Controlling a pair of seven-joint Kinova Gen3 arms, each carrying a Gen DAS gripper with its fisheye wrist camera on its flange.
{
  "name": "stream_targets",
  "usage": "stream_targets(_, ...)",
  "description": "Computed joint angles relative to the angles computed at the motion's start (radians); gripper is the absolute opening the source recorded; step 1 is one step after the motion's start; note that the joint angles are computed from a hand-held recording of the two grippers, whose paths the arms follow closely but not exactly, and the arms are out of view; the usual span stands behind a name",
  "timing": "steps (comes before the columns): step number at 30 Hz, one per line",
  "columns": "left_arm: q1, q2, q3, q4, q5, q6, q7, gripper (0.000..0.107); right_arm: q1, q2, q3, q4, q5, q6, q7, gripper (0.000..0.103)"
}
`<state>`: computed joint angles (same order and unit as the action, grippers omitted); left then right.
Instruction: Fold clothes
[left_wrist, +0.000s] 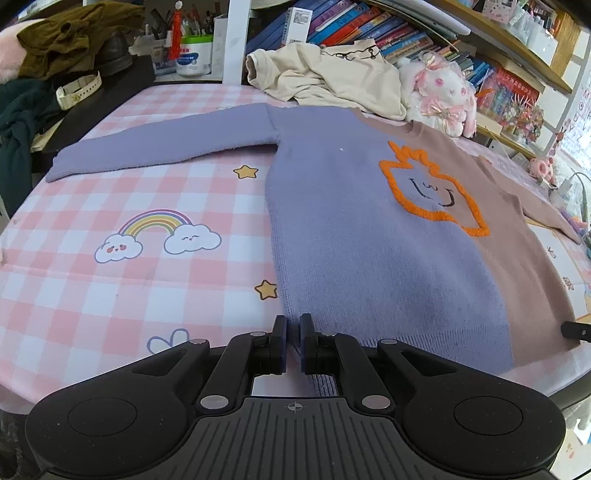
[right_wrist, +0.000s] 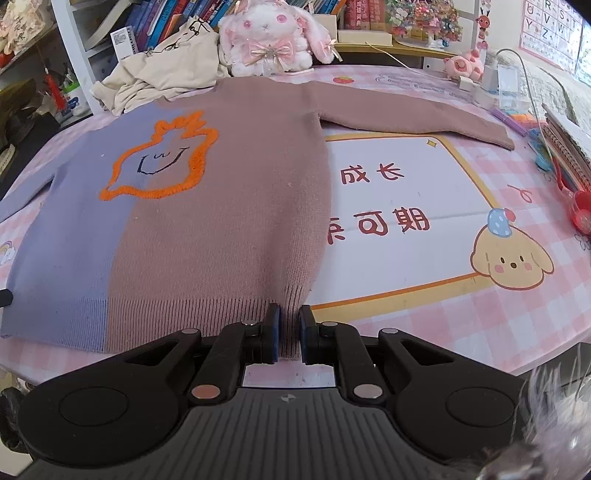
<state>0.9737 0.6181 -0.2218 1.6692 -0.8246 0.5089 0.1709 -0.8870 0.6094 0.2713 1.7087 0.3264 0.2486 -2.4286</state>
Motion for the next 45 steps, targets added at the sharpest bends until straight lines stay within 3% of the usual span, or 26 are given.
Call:
stream_targets(7,0.037,-0.007,-0.032,0.012,-0.052,-0.002,0.042,0.012,-0.029,-0.004,0.028,-0.004,0.007,0.017,-0.053,0.02)
stream_targets(11,0.048,-0.012,-0.022,0.0,-0.098,0.029,0.054,0.022,-0.104,-0.012,0.105,0.016,0.036,0.002,-0.124,0.041)
stream_targets(12,0.047,-0.013,-0.015,-0.004,-0.108,0.035,0.058,0.029,-0.12,-0.015,0.118,0.017,0.045,0.004,-0.138,0.043)
stream_targets(15,0.055,-0.013,0.001,-0.022,-0.138,0.06,0.079,0.048,-0.166,-0.021,0.157,0.023,0.079,0.003,-0.184,0.072)
stream_targets(18,0.084,-0.003,0.006,-0.046,-0.181,0.108,0.136,0.068,-0.217,-0.022,0.206,0.038,0.124,-0.03,-0.211,0.086)
stream_targets(21,0.109,0.019,0.017,-0.082,-0.213,0.169,0.203,0.078,-0.241,-0.016,0.229,0.043,0.154,-0.054,-0.196,0.091)
stream_targets(25,0.081,0.049,0.098,-0.177,-0.175,0.28,0.144,0.087,-0.228,-0.018,0.22,0.049,0.162,-0.081,-0.122,0.094)
stream_targets(29,0.097,0.085,0.124,-0.261,-0.146,0.38,0.096,0.09,-0.247,-0.016,0.265,0.087,0.137,-0.155,-0.073,0.097)
stream_targets(34,0.116,0.123,0.136,-0.347,-0.105,0.473,0.05,0.093,-0.17,-0.026,0.186,0.097,0.098,-0.186,0.026,0.097)
stream_targets(45,0.11,0.161,0.123,-0.432,-0.031,0.51,-0.014,0.093,-0.103,-0.036,0.124,0.104,-0.018,-0.204,0.185,0.099)
